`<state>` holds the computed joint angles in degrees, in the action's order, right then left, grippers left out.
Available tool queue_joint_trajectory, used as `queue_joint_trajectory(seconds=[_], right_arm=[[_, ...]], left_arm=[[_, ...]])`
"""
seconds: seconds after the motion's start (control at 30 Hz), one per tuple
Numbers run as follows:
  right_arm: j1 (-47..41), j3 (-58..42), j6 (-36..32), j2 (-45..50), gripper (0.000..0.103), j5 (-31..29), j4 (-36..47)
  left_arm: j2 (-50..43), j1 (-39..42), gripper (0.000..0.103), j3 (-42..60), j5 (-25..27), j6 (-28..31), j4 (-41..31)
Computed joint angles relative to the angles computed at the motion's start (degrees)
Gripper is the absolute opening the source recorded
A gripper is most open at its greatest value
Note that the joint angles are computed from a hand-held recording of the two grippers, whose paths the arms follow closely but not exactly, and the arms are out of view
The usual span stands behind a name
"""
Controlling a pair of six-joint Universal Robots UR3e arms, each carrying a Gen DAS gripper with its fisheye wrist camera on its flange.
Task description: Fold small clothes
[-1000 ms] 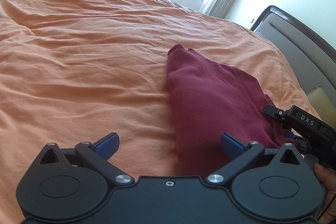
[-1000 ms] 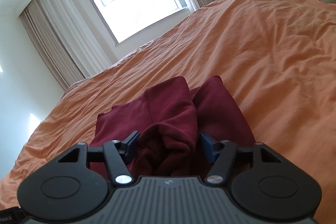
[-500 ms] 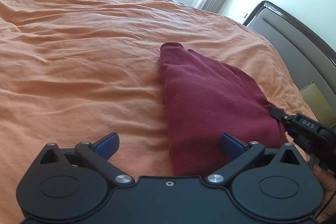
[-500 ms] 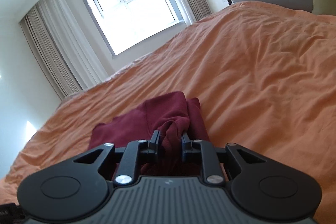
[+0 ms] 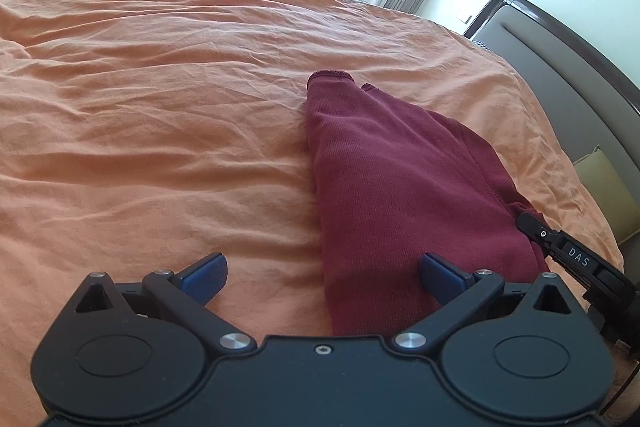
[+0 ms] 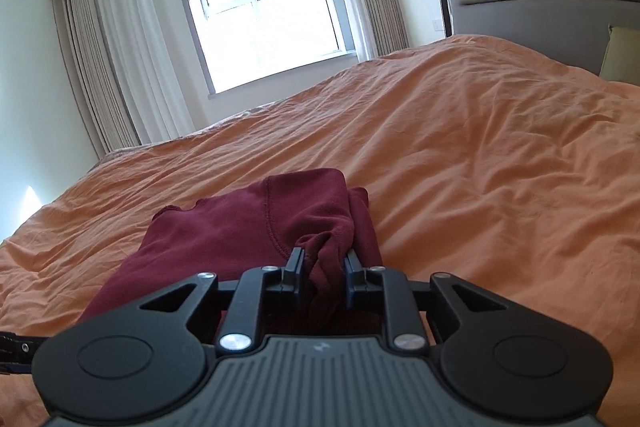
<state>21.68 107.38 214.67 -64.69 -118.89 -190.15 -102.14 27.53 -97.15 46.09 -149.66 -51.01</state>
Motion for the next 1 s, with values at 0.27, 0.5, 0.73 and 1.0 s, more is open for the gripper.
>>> queue_joint_trajectory(seconds=[0.27,0.5,0.73,1.0], right_arm=[[-5.23,5.48,0.50,-3.01,0.089,6.18,-5.03],[-11.09,4.18,1.86,-1.32,0.092,17.26,-3.52],[-8.26,1.24,1.38,1.74,0.073,13.98,-4.06],[-5.97,-0.54,-0.11,2.06,0.061,10.59,-2.67]], left_arm=[[-5.91,-3.38,0.102,7.47,2.57,-2.19,1.91],[-12.46,-7.50,0.102,16.69,4.57,-3.84,-1.77],[-15.88,-9.87,0.102,20.54,4.58,-5.32,-4.07],[-16.57,-11.18,0.098,21.92,4.49,-6.39,-4.88]])
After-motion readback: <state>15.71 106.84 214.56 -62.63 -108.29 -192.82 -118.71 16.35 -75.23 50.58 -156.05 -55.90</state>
